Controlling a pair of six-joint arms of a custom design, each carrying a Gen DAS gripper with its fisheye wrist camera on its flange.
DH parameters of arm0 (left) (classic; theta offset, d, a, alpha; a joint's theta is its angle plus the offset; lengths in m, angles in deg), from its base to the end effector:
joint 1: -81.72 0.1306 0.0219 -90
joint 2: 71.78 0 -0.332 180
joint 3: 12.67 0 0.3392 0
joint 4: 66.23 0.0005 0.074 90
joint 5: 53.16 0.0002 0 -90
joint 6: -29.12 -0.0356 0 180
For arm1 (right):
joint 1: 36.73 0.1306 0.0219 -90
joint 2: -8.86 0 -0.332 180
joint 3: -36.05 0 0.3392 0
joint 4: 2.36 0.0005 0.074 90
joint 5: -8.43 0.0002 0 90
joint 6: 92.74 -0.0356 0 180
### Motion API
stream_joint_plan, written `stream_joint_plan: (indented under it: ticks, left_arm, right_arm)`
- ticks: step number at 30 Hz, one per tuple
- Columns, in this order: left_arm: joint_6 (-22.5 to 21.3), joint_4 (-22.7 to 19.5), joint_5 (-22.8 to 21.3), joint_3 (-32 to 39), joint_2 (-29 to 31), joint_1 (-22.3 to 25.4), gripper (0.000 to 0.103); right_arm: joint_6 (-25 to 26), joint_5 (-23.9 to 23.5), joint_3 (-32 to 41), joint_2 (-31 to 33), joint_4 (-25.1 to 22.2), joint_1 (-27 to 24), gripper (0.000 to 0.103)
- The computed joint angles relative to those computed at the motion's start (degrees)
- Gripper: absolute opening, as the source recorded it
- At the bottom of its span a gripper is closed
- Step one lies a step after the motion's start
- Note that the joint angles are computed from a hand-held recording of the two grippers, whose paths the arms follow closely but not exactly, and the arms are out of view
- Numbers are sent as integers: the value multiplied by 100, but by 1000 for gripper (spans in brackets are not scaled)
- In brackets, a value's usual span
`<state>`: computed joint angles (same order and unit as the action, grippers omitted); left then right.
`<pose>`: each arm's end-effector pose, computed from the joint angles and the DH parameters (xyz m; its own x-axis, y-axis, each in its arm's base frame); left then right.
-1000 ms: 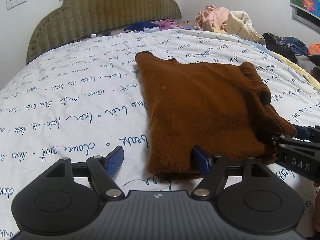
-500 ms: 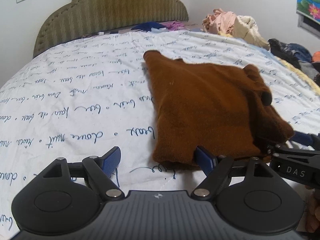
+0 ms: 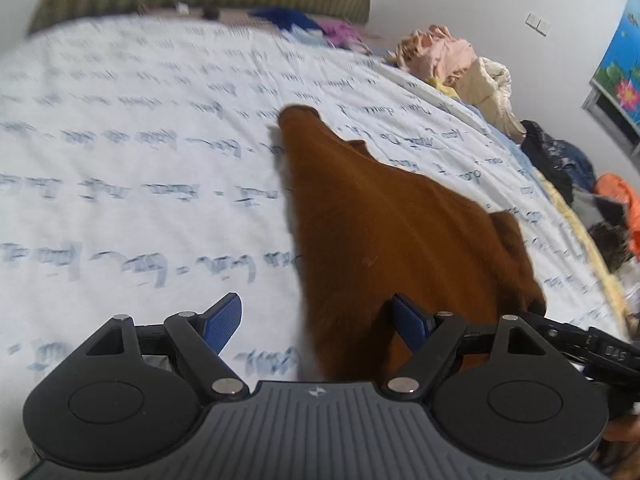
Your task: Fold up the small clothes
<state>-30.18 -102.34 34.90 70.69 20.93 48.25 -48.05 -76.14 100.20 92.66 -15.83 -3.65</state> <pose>0.3749 -0.2470 0.3289 -0.7825 -0.0943 -0.6154 0.1534 0.9288 -0.3374 0.3348 0.2135 0.2866 -0.6611 0.4140 -0.6258 -0.0099 0.8291 0.5591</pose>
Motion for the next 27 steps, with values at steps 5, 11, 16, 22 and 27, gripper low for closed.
stream_joint_plan:
  ticks: [5,11,16,22,27]
  left_arm:
    - [68,207,1164,707,810,466,82]
    - [341,206,2173,1696,1852,825,82]
    - [587,544,2093,2186,2350,907,74]
    - [-830,333,1185,2349,2316,677,18]
    - [-1792,923,261,2176,2066,394,18]
  right_arm:
    - [8,-1150,371,617,548,-686,90]
    - [453,-2517,1232,1518,541,-1270,77]
    - [642,-2747,1961,2150,278,-1356,46]
    - [1304,-2511,1894,2082,524,-1227,32]
    - [1676,-2370,1522,1807,1655,-1121,30]
